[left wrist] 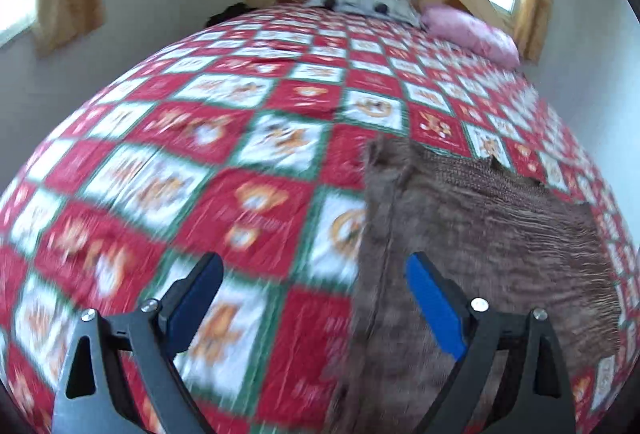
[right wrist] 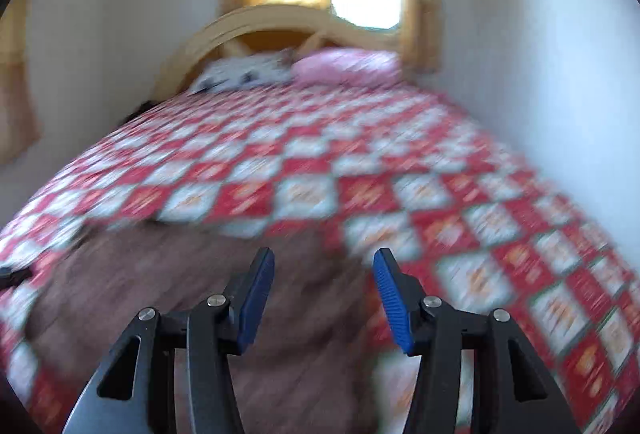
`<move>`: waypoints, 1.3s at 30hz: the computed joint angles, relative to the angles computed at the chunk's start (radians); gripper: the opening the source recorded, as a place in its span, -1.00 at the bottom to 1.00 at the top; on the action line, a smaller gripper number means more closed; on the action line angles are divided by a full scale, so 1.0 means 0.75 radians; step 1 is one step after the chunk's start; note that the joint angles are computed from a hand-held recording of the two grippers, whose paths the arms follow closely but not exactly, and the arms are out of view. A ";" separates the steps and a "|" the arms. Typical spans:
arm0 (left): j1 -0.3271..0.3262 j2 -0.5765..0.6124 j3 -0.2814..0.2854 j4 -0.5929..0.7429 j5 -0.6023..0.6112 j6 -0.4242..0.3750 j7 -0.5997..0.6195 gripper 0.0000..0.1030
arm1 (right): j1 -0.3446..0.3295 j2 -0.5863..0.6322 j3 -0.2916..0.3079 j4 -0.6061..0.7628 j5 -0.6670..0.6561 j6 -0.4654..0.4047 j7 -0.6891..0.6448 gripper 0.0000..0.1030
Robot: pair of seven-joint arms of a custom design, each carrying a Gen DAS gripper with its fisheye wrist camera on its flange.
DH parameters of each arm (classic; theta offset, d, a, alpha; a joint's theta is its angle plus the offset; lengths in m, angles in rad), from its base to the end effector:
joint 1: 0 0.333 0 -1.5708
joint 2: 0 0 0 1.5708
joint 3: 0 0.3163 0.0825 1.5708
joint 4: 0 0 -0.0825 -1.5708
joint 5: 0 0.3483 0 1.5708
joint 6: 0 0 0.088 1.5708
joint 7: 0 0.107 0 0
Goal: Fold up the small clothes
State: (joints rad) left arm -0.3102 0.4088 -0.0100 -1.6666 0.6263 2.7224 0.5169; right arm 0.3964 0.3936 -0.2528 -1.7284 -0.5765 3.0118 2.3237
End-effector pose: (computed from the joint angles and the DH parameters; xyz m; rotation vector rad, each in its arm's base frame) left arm 0.6367 -0.2328 0.4559 -2.0103 1.5727 -0.7710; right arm 0.6506 0.1611 0.4753 -1.6539 1.6628 -0.8336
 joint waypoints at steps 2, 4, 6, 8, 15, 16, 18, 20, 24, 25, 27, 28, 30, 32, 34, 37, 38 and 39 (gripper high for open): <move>-0.010 -0.028 0.005 -0.070 0.013 0.055 -0.034 0.85 | 0.021 -0.047 0.024 -0.099 -0.013 -0.013 -0.011 -0.03; -0.039 -0.012 0.007 -0.057 0.051 0.002 -0.030 0.85 | 0.095 -0.059 -0.034 -0.146 -0.109 -0.036 0.082 -0.03; -0.090 0.018 0.014 -0.012 0.107 -0.142 -0.028 0.85 | 0.049 -0.061 0.037 -0.180 -0.076 -0.061 0.062 -0.03; -0.114 0.047 0.003 0.012 0.136 -0.241 -0.030 0.86 | -0.011 -0.040 0.113 -0.193 0.015 -0.086 0.009 -0.03; -0.110 0.056 -0.011 0.034 0.221 -0.313 -0.115 1.00 | -0.006 -0.041 0.091 -0.230 0.037 -0.029 0.014 -0.03; -0.109 0.056 -0.013 0.032 0.231 -0.314 -0.122 1.00 | -0.007 -0.042 0.092 -0.232 0.044 -0.024 0.010 -0.03; -0.109 0.058 -0.016 0.034 0.246 -0.319 -0.132 1.00 | 0.004 -0.052 0.077 -0.249 0.042 -0.013 0.017 -0.03; -0.106 0.055 -0.020 0.030 0.253 -0.319 -0.138 1.00 | 0.012 -0.039 0.070 -0.226 0.043 -0.027 0.013 -0.03; -0.113 0.054 -0.022 0.034 0.280 -0.340 -0.156 1.00 | 0.084 -0.033 -0.007 -0.199 -0.039 -0.071 0.101 -0.03; -0.119 0.046 -0.023 0.025 0.290 -0.346 -0.168 1.00 | 0.147 -0.044 -0.075 -0.202 -0.127 -0.093 0.209 -0.03; -0.114 0.045 -0.028 0.024 0.297 -0.347 -0.171 1.00 | 0.193 -0.085 -0.128 -0.239 -0.244 -0.042 0.393 -0.03; -0.113 0.046 -0.031 0.025 0.296 -0.350 -0.171 1.00 | 0.161 -0.099 -0.091 -0.253 -0.230 0.015 0.398 -0.11; -0.116 0.047 -0.035 0.030 0.300 -0.366 -0.172 1.00 | 0.086 -0.085 0.040 -0.199 -0.164 0.008 0.277 -0.49; -0.128 0.051 -0.034 0.042 0.319 -0.393 -0.174 1.00 | 0.015 -0.031 0.178 -0.103 -0.050 -0.028 0.077 -0.60; -0.130 0.056 -0.037 0.055 0.324 -0.411 -0.170 1.00 | -0.026 0.044 0.276 0.004 0.089 -0.073 -0.071 -0.63; -0.108 0.040 -0.061 0.051 0.271 -0.393 -0.163 0.98 | -0.015 0.165 0.304 0.166 0.212 -0.165 -0.164 -0.63; -0.087 0.031 -0.077 0.038 0.235 -0.338 -0.154 0.98 | -0.033 0.194 0.336 0.196 0.273 -0.184 -0.205 -0.63; -0.080 0.026 -0.083 0.033 0.216 -0.277 -0.159 0.98 | -0.050 0.219 0.363 0.216 0.328 -0.195 -0.241 -0.63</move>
